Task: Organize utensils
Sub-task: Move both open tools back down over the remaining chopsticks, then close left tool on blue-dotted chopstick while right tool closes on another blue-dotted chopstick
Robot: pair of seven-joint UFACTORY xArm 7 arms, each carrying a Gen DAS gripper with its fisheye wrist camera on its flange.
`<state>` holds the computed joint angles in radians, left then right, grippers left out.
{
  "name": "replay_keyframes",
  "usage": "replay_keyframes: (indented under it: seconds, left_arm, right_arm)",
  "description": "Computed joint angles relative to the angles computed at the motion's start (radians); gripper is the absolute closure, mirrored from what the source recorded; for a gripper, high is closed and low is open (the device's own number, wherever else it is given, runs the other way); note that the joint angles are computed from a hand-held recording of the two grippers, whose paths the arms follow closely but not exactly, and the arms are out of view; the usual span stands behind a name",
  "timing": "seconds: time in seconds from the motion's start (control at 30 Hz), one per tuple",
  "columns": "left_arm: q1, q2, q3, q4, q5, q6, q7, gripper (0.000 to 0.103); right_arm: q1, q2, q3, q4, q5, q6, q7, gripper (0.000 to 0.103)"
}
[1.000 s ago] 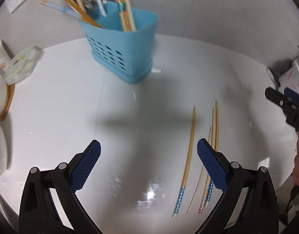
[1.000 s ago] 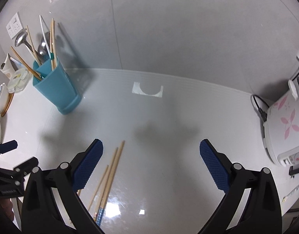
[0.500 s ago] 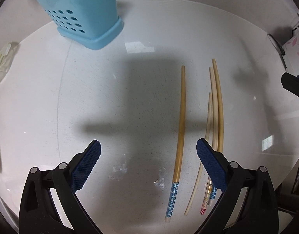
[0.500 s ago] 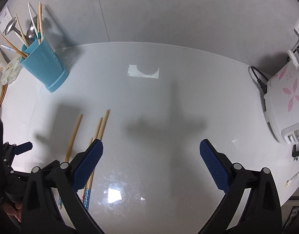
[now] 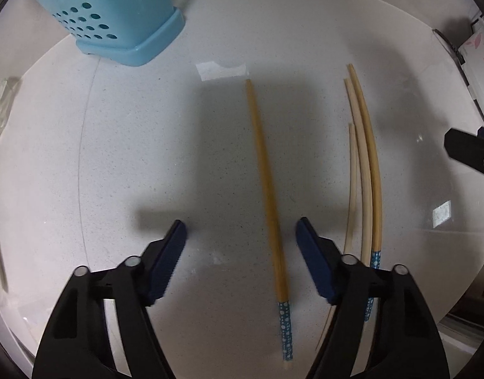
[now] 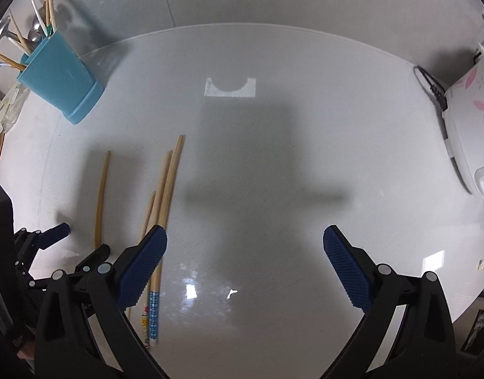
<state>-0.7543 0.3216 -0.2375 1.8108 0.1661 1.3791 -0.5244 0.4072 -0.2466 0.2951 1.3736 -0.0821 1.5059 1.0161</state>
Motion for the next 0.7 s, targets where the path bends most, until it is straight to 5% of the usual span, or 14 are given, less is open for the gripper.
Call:
replay_keyframes:
  seconds: [0.13,0.2,0.5,0.7]
  left_arm:
    - [0.005,0.014,0.007,0.04,-0.005,0.036,-0.016,0.083]
    - [0.015,0.015,0.008,0.046,-0.021,0.041,-0.004,0.091]
    - [0.053,-0.026,0.011,0.035,-0.046,0.022,0.032,0.097]
    - [0.092,-0.061,0.015,0.021,-0.064,0.026,0.063,0.097]
  right_arm:
    - [0.008,0.031,-0.005,0.013,0.041,-0.009,0.003,0.009]
    - [0.014,0.054,-0.01,0.023,0.07,-0.011,0.003,0.013]
    - [0.035,0.114,-0.028,0.024,0.149,-0.022,0.032,0.035]
    - [0.055,0.161,-0.026,0.055,0.137,-0.019,0.058,0.04]
